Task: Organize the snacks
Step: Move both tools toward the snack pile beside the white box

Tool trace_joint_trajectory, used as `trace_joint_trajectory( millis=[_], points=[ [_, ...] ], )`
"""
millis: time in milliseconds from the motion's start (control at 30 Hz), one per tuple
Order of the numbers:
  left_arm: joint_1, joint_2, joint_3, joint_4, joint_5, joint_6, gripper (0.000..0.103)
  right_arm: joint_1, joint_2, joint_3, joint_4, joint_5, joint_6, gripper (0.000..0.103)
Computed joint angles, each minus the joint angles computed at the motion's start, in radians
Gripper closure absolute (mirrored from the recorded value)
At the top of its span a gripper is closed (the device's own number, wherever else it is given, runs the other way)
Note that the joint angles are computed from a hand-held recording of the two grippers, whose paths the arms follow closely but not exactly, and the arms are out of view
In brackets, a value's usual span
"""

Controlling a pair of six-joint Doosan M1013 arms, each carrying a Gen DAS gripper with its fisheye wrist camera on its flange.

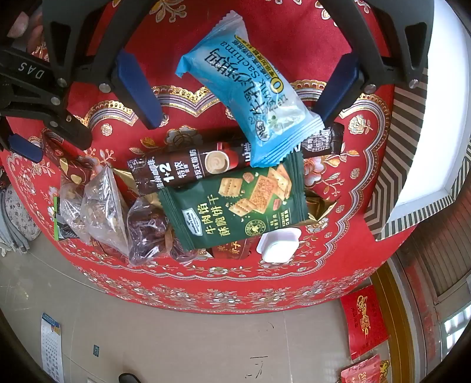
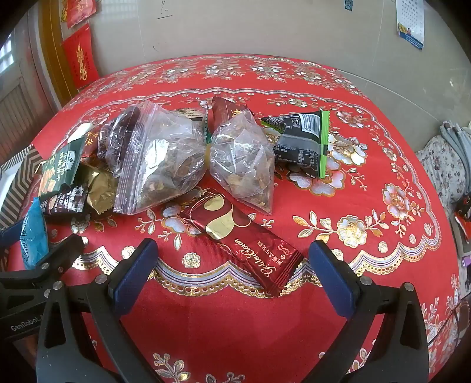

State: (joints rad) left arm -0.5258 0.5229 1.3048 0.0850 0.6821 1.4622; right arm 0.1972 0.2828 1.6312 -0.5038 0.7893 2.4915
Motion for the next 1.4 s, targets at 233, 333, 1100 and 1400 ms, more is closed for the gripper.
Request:
trace_joint_trajectory(
  millis=[233, 333, 1100, 1400],
  points=[
    [-0.006, -0.028, -0.023, 0.045, 0.062, -0.004, 0.0, 0.002, -0.039, -0.016, 0.012, 0.039, -0.007, 0.001],
    [0.003, -0.048, -0.05, 0.021, 0.08, 0.009, 0.0, 0.01, -0.056, -0.047, -0.011, 0.06, -0.025, 0.0],
    [0.029, -0.036, -0.163, 0.054, 0.112, -0.049, 0.0, 0.027, -0.053, -0.163, 0.02, 0.043, -0.149, 0.001],
    [0.03, -0.025, -0.152, 0.031, 0.127, -0.039, 0.0, 0.025, -0.048, -0.156, 0.047, 0.071, -0.161, 0.001]
  ],
)
